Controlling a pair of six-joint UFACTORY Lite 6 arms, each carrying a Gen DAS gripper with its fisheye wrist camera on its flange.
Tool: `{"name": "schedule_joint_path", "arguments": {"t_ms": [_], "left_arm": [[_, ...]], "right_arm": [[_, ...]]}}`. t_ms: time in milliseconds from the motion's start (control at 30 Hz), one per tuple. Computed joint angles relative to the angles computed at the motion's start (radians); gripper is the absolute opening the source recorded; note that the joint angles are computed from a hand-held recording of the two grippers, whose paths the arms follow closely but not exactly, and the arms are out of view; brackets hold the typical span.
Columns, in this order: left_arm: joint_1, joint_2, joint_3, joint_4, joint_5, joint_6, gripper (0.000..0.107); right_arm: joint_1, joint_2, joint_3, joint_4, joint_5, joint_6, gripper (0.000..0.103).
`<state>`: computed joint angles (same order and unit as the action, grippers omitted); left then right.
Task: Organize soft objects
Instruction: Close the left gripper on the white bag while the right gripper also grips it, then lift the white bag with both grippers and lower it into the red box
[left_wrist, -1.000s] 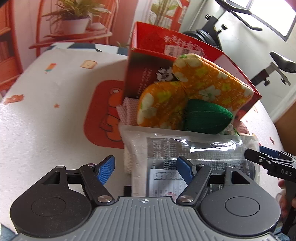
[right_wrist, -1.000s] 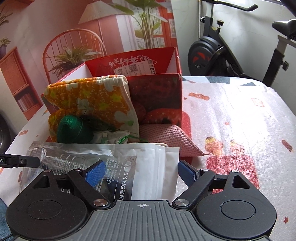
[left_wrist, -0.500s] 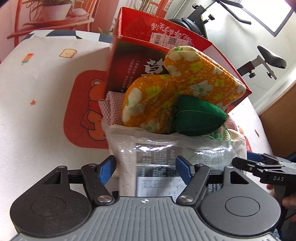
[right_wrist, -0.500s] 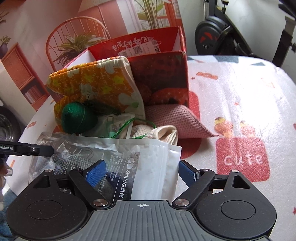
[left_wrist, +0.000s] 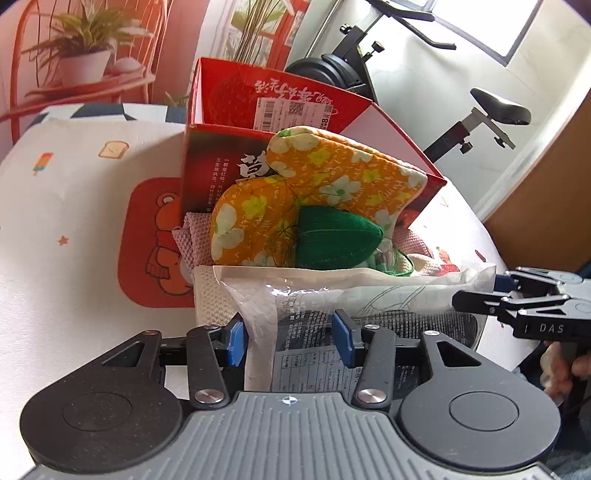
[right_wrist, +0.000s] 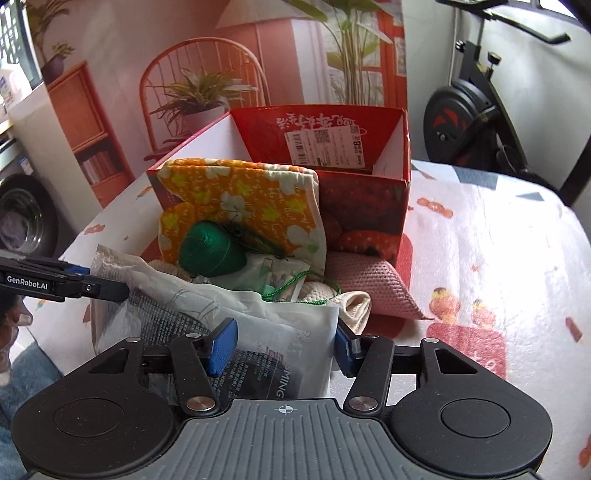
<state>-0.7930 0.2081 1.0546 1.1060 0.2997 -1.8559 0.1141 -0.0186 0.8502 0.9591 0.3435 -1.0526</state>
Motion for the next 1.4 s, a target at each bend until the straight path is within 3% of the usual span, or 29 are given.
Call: {"name": "schedule_joint_path", "arguments": {"t_ms": [133,267,500,633,700,767,800,1033,1233,1400], "left_arm": [[-0.041,-0.049,-0.052,0.055,0.046,-0.089,0.048],[-0.085,-0.099,-0.102,0.121,0.084,-0.187,0.048],[-0.153,-0.096,-0.099,0.103,0.174,-0.165,0.048],[-0.176,-0.111,-0.129,0.157,0.193,-0.253,0.048],[-0.186,-0.107,-0.122,0.153,0.207,-0.255,0.047],[-0.198,-0.098,-0.1,0.121,0.239,-0.212,0.046],[-0.204,-0.098,-0.096,0.115,0.253,-0.202,0.046],[-0.224,-0.157,-0.107,0.118,0.283,-0.239,0.046],[-0.219,-0.192,-0.031,0.096,0.343,-0.148,0.046],[-0.128,-0.135,0.172,0.08,0.36,0.034,0.046]], "right_arm": [[0.008,-0.071,-0.032,-0.114,-0.004,0.107,0.045],[-0.001,-0.137,-0.069,-0.096,0.032,0.105,0.038],[0.045,-0.18,-0.091,-0.2,0.001,0.22,0.039],[0.014,-0.173,-0.1,-0.102,0.028,0.156,0.042],[0.011,-0.179,-0.107,-0.095,0.026,0.146,0.037],[0.024,-0.193,-0.113,-0.127,0.012,0.174,0.021],[0.026,-0.199,-0.115,-0.134,0.006,0.182,0.018],[0.007,-0.263,-0.112,-0.082,0.033,0.116,0.015],[-0.006,-0.264,-0.003,-0.093,0.059,0.087,0.015],[-0.032,-0.094,0.256,-0.069,0.071,0.009,0.015]]}}
